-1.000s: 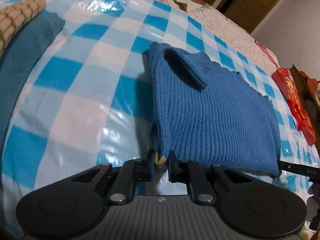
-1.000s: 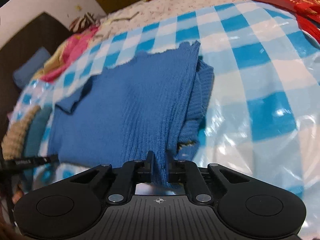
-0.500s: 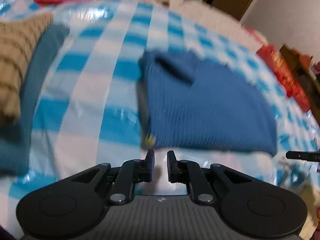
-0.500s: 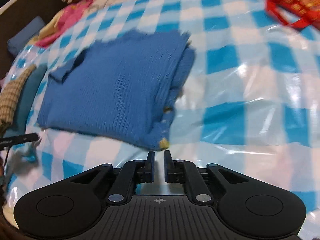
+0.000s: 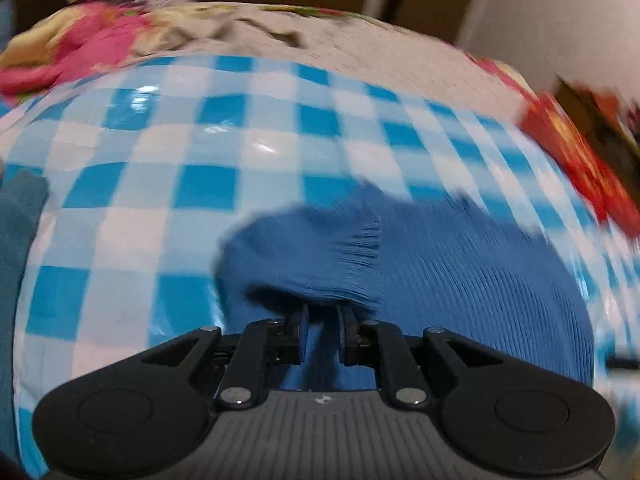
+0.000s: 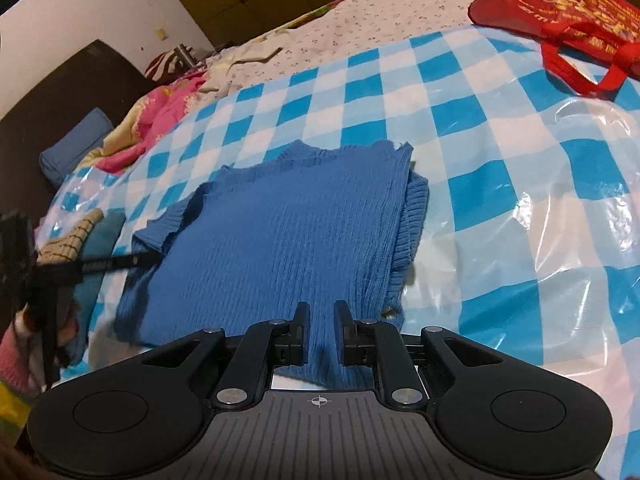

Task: Fold small clothes

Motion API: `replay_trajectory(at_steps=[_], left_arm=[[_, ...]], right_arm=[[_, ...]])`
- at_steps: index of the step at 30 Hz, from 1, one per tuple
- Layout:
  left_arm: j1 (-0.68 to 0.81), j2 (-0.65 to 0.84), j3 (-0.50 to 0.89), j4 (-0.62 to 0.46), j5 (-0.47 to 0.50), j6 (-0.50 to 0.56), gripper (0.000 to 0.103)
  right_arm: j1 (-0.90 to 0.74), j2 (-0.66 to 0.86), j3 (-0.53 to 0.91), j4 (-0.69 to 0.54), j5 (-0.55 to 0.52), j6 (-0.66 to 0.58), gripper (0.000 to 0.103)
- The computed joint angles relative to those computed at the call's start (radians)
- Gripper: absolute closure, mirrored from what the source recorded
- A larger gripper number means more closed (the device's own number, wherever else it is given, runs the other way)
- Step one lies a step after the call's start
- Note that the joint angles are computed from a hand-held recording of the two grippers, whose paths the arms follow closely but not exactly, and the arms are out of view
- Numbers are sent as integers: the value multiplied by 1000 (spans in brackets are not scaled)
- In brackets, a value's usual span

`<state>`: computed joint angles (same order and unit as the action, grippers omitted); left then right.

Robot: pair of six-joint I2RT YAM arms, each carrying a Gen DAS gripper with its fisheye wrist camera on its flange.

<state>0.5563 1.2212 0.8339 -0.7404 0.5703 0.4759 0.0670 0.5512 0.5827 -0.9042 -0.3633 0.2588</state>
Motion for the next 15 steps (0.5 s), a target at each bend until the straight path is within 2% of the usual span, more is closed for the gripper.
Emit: replay_trajectory(at_steps=[3, 5, 8, 11, 15], left_arm=[[34, 71, 37, 101, -34, -183, 75], [87, 62, 29, 116, -21, -223, 73], [154, -21, -19, 61, 14, -149, 70], [210, -131, -77, -52, 72, -20, 68], [238, -264, -158, -162, 117, 98, 64]], right_arm=[[-45, -10, -11, 19, -17, 1, 88], [-100, -19, -15, 26, -45, -8, 88], [-169, -28, -25, 39, -77, -11, 85], [-211, -16, -57, 86, -95, 13, 69], [-269, 28, -120, 182, -158, 75, 67]])
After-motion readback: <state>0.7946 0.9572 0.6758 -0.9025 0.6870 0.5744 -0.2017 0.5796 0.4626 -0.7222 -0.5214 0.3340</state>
